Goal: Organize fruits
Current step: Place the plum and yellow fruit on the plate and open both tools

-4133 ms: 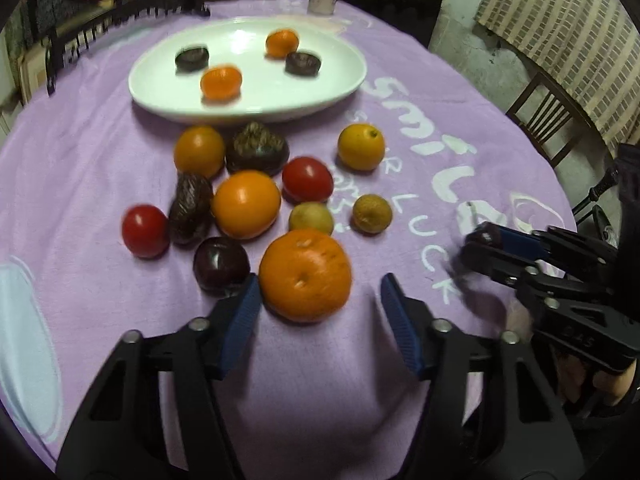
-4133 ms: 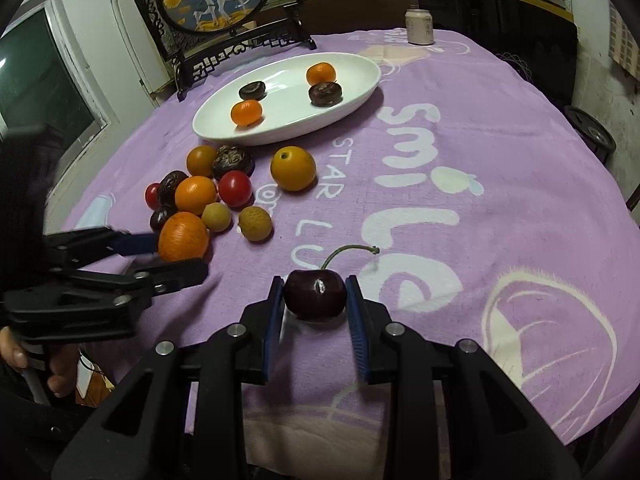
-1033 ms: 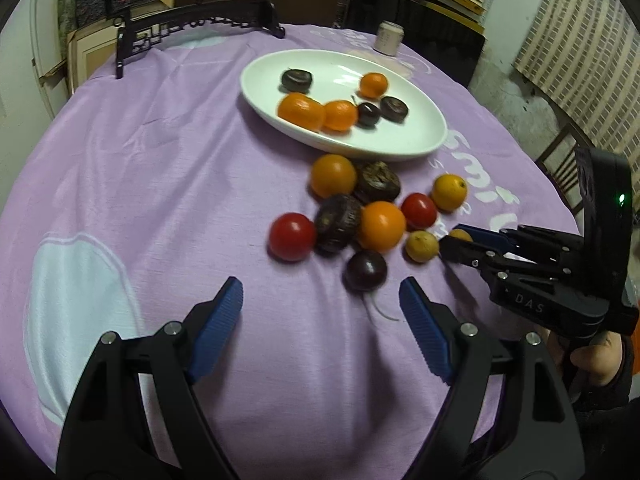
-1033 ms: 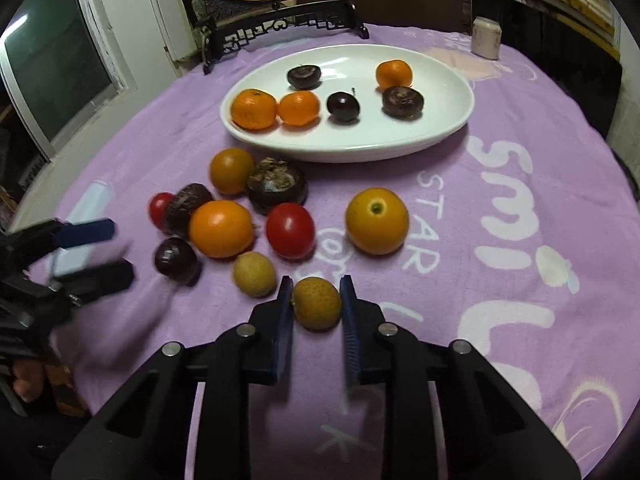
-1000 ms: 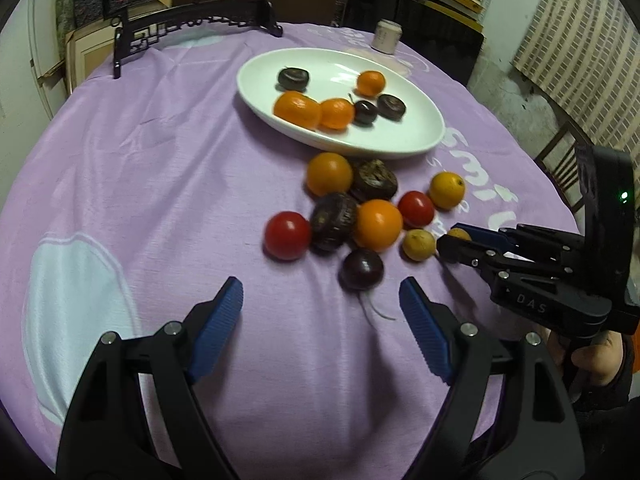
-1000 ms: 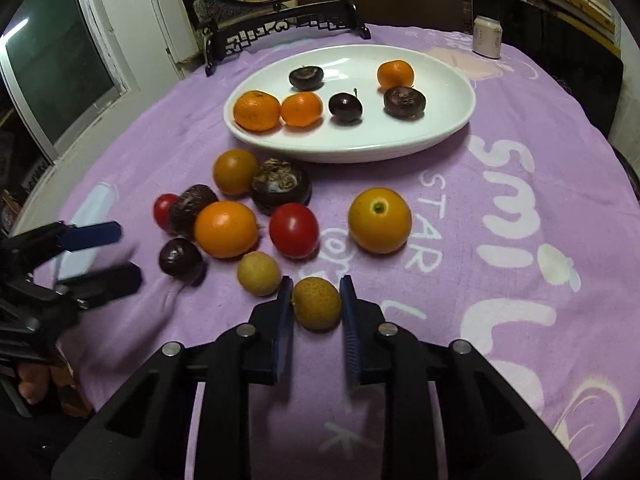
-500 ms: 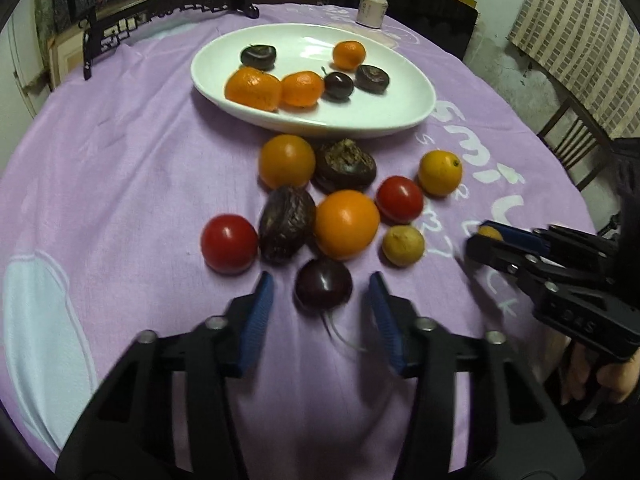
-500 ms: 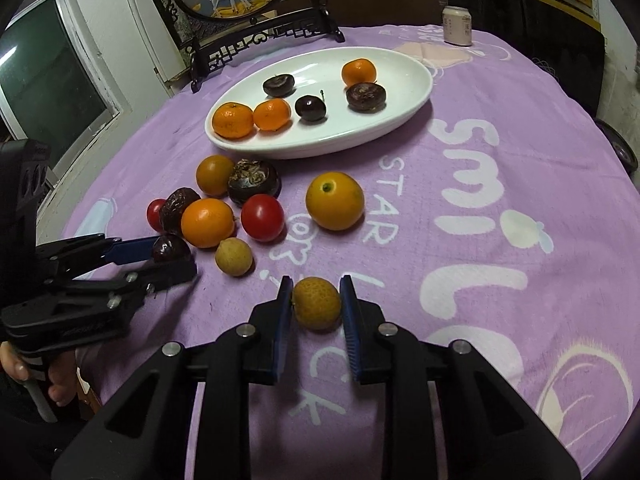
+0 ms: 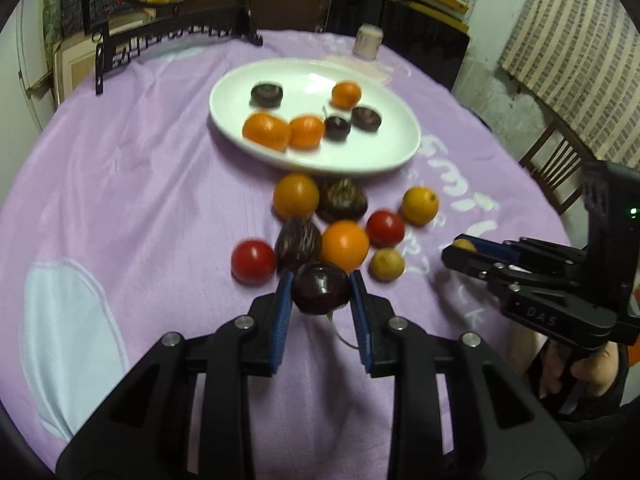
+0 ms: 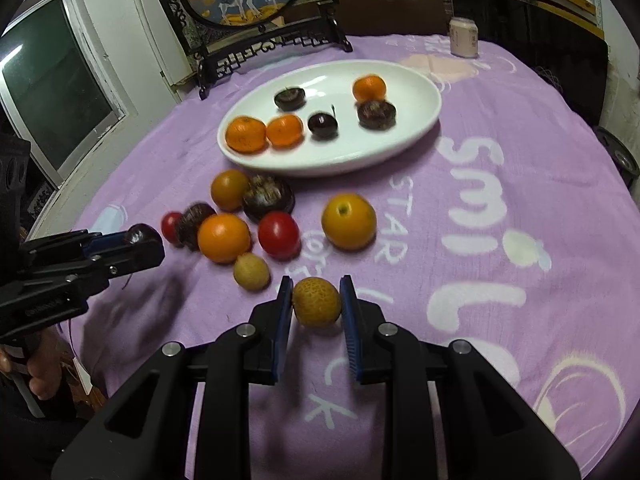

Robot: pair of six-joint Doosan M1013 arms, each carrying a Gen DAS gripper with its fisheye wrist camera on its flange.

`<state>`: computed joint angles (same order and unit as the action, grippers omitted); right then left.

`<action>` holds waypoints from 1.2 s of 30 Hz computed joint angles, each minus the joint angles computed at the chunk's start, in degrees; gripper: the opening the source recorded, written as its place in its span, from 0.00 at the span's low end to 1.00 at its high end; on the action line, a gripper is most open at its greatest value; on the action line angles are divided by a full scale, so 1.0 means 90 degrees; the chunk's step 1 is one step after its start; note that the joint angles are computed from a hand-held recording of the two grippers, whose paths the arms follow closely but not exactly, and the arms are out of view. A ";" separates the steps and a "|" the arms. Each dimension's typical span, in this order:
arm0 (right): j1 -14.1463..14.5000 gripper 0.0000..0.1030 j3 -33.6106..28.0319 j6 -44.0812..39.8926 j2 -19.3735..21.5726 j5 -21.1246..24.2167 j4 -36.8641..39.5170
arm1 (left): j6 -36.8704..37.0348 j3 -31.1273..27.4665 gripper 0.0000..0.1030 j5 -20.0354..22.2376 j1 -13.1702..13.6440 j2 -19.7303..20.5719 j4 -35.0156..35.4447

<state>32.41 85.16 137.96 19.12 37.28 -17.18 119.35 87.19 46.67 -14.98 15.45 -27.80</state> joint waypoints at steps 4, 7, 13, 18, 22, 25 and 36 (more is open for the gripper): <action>-0.0059 0.25 -0.0296 -0.0164 0.0078 0.0022 -0.0208 | -0.0265 -0.0383 0.28 -0.0069 -0.0028 0.0150 0.0306; -0.0113 0.25 -0.0601 -0.0267 0.0196 0.0064 -0.0433 | -0.0562 -0.0887 0.28 -0.0168 -0.0088 0.0406 0.0574; -0.0466 0.25 -0.1684 -0.1002 0.0871 0.0452 -0.0035 | -0.1513 -0.2435 0.28 0.0265 -0.0260 0.1358 0.1225; -0.0672 0.25 -0.2131 -0.1161 0.1283 0.0692 0.0217 | -0.2002 -0.3319 0.28 0.0854 -0.0326 0.2032 0.1373; -0.0767 0.25 -0.2203 -0.1303 0.1397 0.0694 0.0448 | -0.1920 -0.3420 0.28 0.0962 -0.0322 0.2189 0.1304; -0.0770 0.33 -0.2165 -0.1166 0.1398 0.0555 0.0293 | -0.1876 -0.3457 0.32 0.1004 -0.0309 0.2236 0.1229; -0.0679 0.56 -0.1184 0.0279 0.0671 -0.0079 -0.0644 | -0.1550 -0.2361 0.63 0.0104 -0.0101 0.1418 0.0719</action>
<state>26.30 74.50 140.48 25.16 36.57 -22.98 105.40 65.94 47.61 -15.89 28.22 -21.32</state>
